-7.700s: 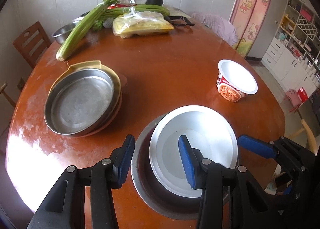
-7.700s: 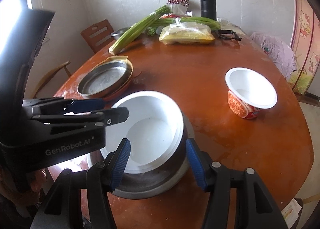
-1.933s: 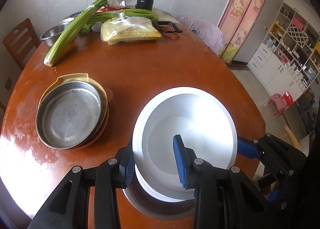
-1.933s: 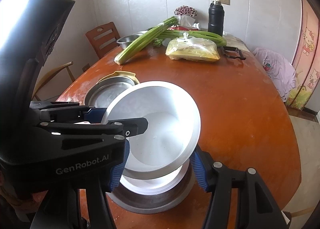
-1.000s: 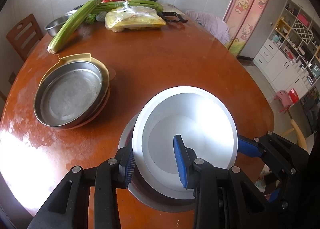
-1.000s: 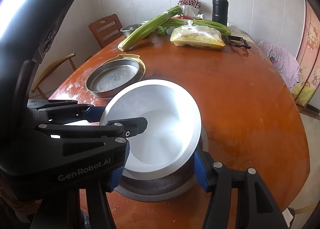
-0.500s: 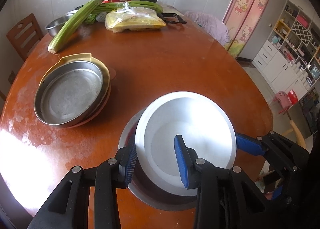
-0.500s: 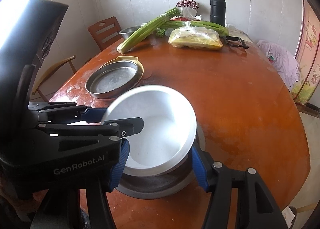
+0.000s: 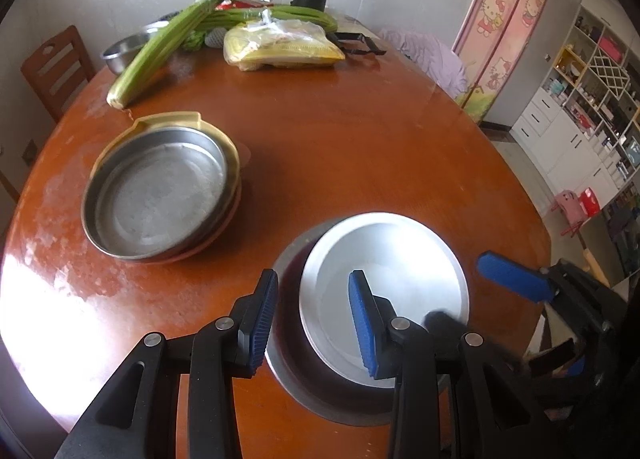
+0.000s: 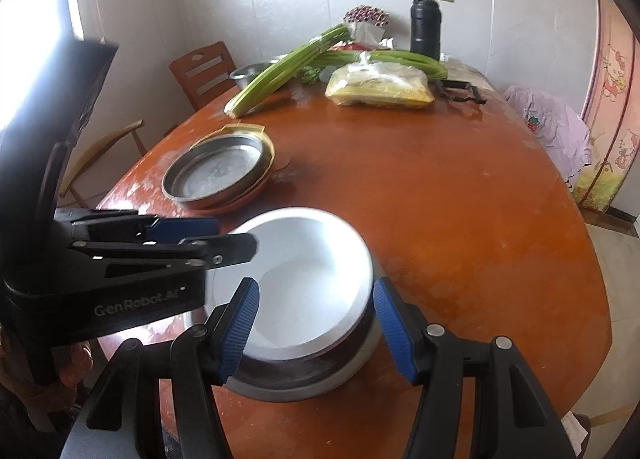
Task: Organize plates and bowls
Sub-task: 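Lower the red-printed bowl into the white bowl and open the left tool, then grasp the steel bowl rim with the left tool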
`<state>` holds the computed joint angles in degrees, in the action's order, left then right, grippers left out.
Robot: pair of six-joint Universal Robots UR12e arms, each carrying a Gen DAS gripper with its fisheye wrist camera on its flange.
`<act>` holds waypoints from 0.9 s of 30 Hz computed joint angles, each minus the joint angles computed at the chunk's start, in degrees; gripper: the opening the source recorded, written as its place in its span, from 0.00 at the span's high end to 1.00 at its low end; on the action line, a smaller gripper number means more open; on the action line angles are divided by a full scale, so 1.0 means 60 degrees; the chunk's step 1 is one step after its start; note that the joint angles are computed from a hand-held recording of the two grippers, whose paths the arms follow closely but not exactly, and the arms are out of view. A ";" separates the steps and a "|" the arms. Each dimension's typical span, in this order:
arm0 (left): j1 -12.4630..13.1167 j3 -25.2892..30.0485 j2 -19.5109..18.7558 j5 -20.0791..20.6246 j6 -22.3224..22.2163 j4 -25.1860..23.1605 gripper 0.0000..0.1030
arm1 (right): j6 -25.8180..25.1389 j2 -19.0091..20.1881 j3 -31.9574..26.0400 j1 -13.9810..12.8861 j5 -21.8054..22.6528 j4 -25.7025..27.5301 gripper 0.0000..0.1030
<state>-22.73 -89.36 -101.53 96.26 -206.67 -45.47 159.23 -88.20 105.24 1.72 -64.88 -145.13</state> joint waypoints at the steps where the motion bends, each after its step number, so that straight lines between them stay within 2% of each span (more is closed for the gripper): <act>1: -0.0019 0.0000 0.0007 0.0137 0.0064 0.0034 0.63 | 0.0052 0.0009 -0.0023 -0.0016 -0.0023 -0.0039 0.42; 7: -0.0079 0.0023 0.0004 0.0668 0.0248 0.0064 0.60 | 0.0281 0.0075 -0.0125 -0.0091 -0.0118 -0.0246 0.42; 11: -0.0026 0.0003 0.0002 0.0502 0.0244 0.0100 0.59 | 0.0432 0.0148 -0.0195 -0.0104 -0.0157 -0.0291 0.42; 13: -0.0006 0.0012 -0.0022 0.0468 0.0218 0.0057 0.52 | 0.0469 0.0194 -0.0238 -0.0095 -0.0211 -0.0256 0.42; 16: 0.0008 -0.0017 -0.0027 0.0500 0.0123 0.0108 0.47 | 0.0547 0.0267 -0.0279 -0.0099 -0.0205 -0.0192 0.42; 27: 0.0102 -0.0121 -0.0078 0.0184 0.0075 0.0092 0.45 | 0.0893 0.0416 -0.0289 -0.0138 -0.0320 0.0105 0.41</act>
